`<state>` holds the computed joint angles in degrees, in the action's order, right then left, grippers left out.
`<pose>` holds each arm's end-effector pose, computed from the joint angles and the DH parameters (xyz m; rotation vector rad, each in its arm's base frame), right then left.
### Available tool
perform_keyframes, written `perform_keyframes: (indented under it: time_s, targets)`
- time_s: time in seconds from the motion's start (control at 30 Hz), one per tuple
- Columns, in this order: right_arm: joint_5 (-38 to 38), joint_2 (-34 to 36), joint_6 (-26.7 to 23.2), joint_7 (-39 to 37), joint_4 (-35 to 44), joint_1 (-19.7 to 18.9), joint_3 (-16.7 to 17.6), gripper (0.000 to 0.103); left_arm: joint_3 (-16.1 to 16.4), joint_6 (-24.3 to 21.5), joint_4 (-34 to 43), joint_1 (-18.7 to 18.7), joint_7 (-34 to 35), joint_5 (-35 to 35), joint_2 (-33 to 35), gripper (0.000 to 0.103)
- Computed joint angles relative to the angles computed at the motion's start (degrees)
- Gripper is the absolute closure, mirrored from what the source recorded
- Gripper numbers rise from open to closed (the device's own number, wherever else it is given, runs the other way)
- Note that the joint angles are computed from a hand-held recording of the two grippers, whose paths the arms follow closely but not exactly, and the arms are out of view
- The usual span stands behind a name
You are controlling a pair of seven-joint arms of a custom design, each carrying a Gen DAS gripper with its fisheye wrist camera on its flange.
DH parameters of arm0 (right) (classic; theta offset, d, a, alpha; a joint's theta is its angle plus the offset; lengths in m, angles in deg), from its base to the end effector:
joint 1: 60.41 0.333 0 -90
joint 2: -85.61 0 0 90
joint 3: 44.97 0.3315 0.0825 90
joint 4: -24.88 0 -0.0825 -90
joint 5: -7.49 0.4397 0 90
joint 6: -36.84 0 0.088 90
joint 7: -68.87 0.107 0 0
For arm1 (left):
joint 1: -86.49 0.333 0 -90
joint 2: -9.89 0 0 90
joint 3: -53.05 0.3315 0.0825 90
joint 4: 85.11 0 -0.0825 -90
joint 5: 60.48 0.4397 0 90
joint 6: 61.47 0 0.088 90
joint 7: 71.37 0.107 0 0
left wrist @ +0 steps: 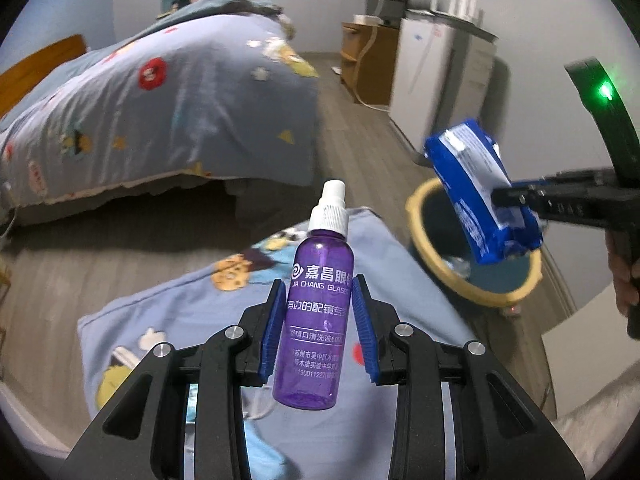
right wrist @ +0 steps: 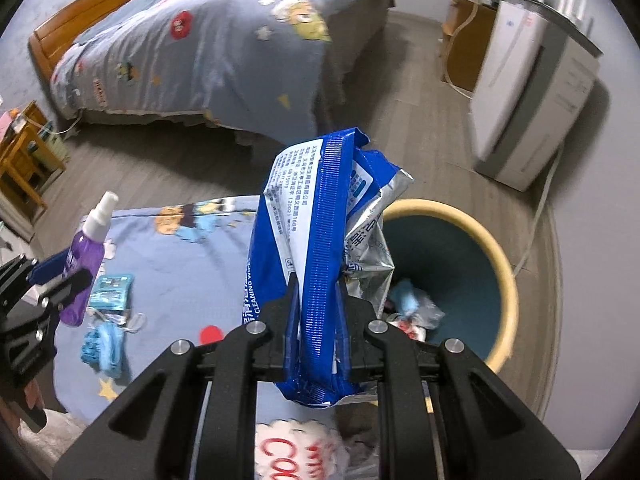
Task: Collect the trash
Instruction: 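Carry the snack bag and spray bottle over the bin and open both tools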
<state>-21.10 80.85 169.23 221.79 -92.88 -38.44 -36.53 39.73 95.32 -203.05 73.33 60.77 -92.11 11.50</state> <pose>0.5311 0.3028 0.5044 -1.6397 2.1956 -0.5939 0.5885 -0.2693 0.4804 -1.0718 2.4871 -0.9649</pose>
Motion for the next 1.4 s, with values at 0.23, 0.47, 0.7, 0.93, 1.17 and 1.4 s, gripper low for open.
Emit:
perform_keyframes:
  time_s: [0.23, 0.47, 0.7, 0.93, 1.17, 1.4]
  targets:
    - [-0.25, -5.86, -0.45, 1.84, -6.98, -1.88, -0.68, 0.087, -1.69, -0.70, -0.58, -2.22, 1.86, 0.09, 0.23, 0.068]
    - [0.30, -10.10, 1.10, 3.08, -12.35, -4.35, -1.12, 0.087, -3.24, -2.83, 0.45, -4.78, 0.97, -0.91, 1.60, 0.068]
    - [2.87, -11.44, 2.69, 2.53, -15.43, -6.13, -1.99, 0.087, -4.91, -5.83, 4.27, -7.29, -0.50, 1.56, 5.46, 0.068]
    - [6.35, -10.52, 1.75, 0.86, -16.72, -7.14, -2.76, 0.087, -5.75, -8.45, 9.27, -9.37, -4.54, 6.80, 10.78, 0.068]
    - [9.77, -10.15, 5.14, 2.14, -19.11, -8.48, -3.94, 0.087, -5.00, -9.94, 14.54, -11.37, -10.79, 13.26, 16.59, 0.068]
    - [13.64, -6.68, 6.59, -0.01, -18.39, -8.65, -5.01, 0.087, -3.56, -8.46, 21.76, -13.06, -16.36, 20.28, 22.96, 0.068]
